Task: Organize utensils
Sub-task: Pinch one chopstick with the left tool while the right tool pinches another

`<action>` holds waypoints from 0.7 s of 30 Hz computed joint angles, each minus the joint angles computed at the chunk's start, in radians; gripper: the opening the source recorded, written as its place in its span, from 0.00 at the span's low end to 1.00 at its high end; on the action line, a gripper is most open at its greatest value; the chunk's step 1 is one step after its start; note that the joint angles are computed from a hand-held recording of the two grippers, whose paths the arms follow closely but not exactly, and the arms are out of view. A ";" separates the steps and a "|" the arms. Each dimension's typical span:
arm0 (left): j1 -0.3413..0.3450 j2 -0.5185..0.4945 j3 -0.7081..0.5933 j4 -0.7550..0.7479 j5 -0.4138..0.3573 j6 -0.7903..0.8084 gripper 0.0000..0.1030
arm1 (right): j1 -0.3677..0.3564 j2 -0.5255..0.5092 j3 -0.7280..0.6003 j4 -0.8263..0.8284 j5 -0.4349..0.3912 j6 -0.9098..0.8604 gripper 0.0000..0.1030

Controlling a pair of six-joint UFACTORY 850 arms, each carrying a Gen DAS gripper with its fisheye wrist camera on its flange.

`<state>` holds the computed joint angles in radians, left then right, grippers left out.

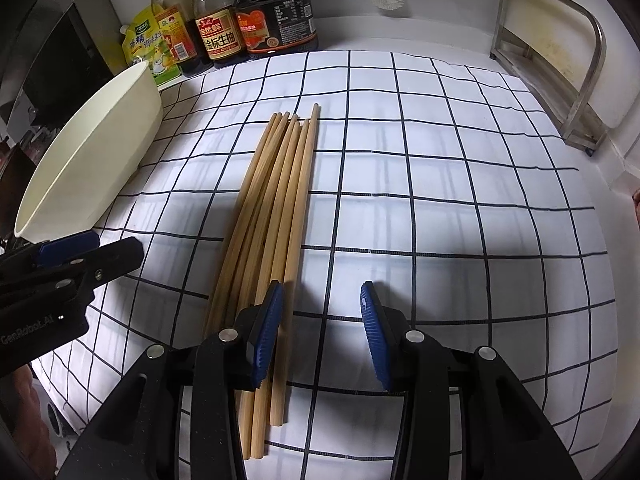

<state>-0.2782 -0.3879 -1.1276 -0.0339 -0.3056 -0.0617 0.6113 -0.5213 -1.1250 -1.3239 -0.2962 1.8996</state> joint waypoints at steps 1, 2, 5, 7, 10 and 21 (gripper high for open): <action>-0.003 -0.003 -0.003 -0.005 0.000 0.002 0.60 | 0.001 -0.001 -0.001 0.003 -0.002 -0.009 0.38; -0.005 -0.006 -0.005 -0.006 0.001 0.003 0.60 | 0.001 -0.001 -0.001 0.005 -0.004 -0.014 0.38; -0.014 -0.010 -0.008 -0.021 0.007 0.014 0.61 | -0.001 -0.001 -0.001 0.008 -0.003 -0.026 0.38; -0.017 -0.017 -0.013 -0.049 0.009 0.039 0.61 | -0.004 0.001 0.002 0.005 -0.001 -0.026 0.38; -0.023 -0.024 -0.015 -0.068 0.016 0.055 0.61 | -0.007 0.004 0.005 0.007 -0.004 -0.030 0.38; -0.031 -0.040 -0.016 -0.103 0.020 0.090 0.61 | -0.029 0.025 0.038 -0.041 -0.019 0.033 0.38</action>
